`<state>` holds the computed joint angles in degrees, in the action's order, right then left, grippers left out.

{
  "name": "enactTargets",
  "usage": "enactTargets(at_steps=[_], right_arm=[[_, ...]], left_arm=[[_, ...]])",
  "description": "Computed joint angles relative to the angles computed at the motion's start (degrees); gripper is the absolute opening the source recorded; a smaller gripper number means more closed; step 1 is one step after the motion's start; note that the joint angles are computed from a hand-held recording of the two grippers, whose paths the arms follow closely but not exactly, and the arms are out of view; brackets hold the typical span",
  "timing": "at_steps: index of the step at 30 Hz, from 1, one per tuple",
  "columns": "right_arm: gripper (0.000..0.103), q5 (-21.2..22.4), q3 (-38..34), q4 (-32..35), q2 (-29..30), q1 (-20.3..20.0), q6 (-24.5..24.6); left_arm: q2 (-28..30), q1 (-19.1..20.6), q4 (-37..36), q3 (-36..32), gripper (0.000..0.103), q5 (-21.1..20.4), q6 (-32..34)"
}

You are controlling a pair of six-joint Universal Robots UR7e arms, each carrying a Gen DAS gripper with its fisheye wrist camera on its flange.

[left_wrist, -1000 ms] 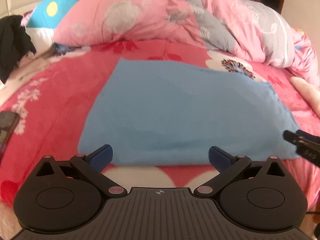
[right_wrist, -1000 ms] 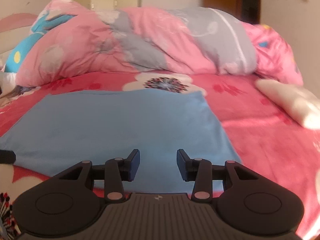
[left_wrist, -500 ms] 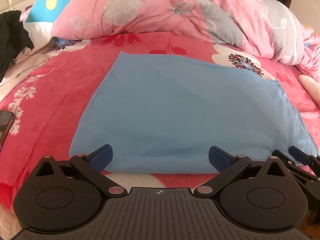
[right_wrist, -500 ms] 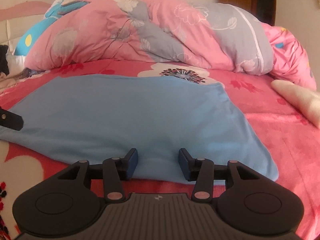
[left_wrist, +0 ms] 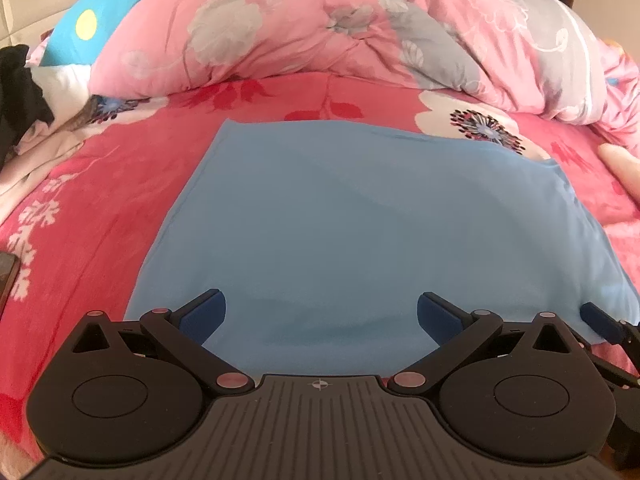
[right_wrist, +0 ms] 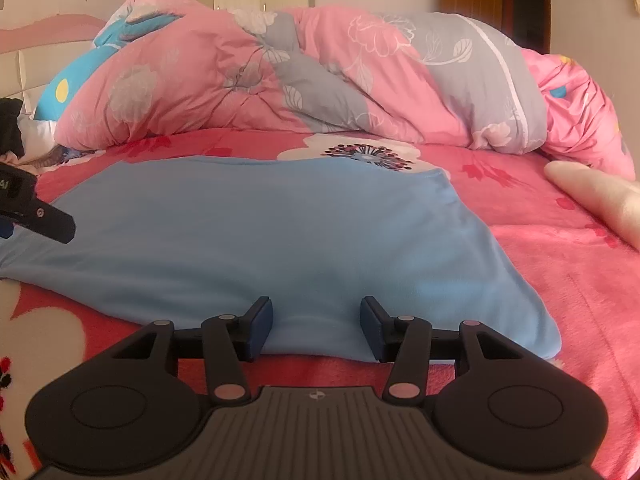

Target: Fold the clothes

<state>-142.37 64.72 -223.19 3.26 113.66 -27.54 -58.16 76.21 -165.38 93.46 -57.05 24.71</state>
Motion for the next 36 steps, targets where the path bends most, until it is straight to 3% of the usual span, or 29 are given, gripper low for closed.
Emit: enactTargets(at_steps=[5, 9, 19, 36], right_arm=[[0.052, 0.15, -0.21, -0.50, 0.23, -0.03, -0.38], [0.052, 0.49, 0.13, -0.68, 0.09, -0.13, -0.30], [0.052, 0.65, 0.51, -0.64, -0.17, -0.16, -0.20], [0.053, -0.21, -0.45, -0.22, 0.31, 0.02, -0.65]], left_arm=[[1.13, 0.32, -0.04, -0.81, 0.103, 0.01, 0.29], [2.21, 1.65, 5.65, -3.12, 0.103, 0.27, -2.99], [1.41, 2.85, 0.81, -0.73, 0.103, -3.26, 0.52], [1.21, 2.79, 1.03, -0.68, 0.103, -3.58, -0.04]])
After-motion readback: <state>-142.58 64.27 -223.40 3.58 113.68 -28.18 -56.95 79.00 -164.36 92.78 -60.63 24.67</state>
